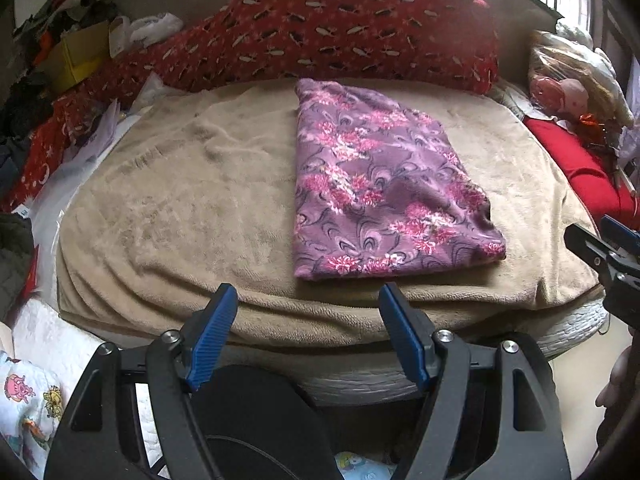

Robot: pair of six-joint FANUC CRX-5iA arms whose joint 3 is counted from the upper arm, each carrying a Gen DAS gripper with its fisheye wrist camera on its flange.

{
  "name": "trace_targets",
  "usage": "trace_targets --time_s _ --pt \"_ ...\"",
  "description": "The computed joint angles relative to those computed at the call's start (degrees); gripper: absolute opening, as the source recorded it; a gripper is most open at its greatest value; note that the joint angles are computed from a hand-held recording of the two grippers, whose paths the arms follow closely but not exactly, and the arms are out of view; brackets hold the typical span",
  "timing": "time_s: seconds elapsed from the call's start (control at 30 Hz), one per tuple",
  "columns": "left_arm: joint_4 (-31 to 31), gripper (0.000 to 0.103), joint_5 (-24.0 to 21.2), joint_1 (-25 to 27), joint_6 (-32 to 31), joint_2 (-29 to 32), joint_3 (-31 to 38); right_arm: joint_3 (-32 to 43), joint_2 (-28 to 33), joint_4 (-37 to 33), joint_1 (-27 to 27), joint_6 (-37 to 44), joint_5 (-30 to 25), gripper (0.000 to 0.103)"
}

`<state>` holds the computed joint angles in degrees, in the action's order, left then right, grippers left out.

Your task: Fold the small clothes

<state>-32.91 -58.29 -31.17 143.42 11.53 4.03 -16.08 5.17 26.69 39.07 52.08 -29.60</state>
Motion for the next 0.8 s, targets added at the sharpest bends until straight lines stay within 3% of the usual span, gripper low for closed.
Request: trace_targets --time_s 0.2,0.4,0.8 --pt "-0.67 0.073 0.76 -0.48 -0.20 0.07 0.04 0.54 0.44 -1.41 0.29 1.68 -0.13 0.094" --pt "-3.42 0.073 -0.63 -1.59 2.75 0.53 1.46 0.19 0.32 -0.63 0.28 2.03 0.93 0.094" --pt "-4.35 0.073 -3.03 -3.31 2.04 1.81 3.65 1.02 0.36 -3.81 -0.84 4.57 0.93 0.094"
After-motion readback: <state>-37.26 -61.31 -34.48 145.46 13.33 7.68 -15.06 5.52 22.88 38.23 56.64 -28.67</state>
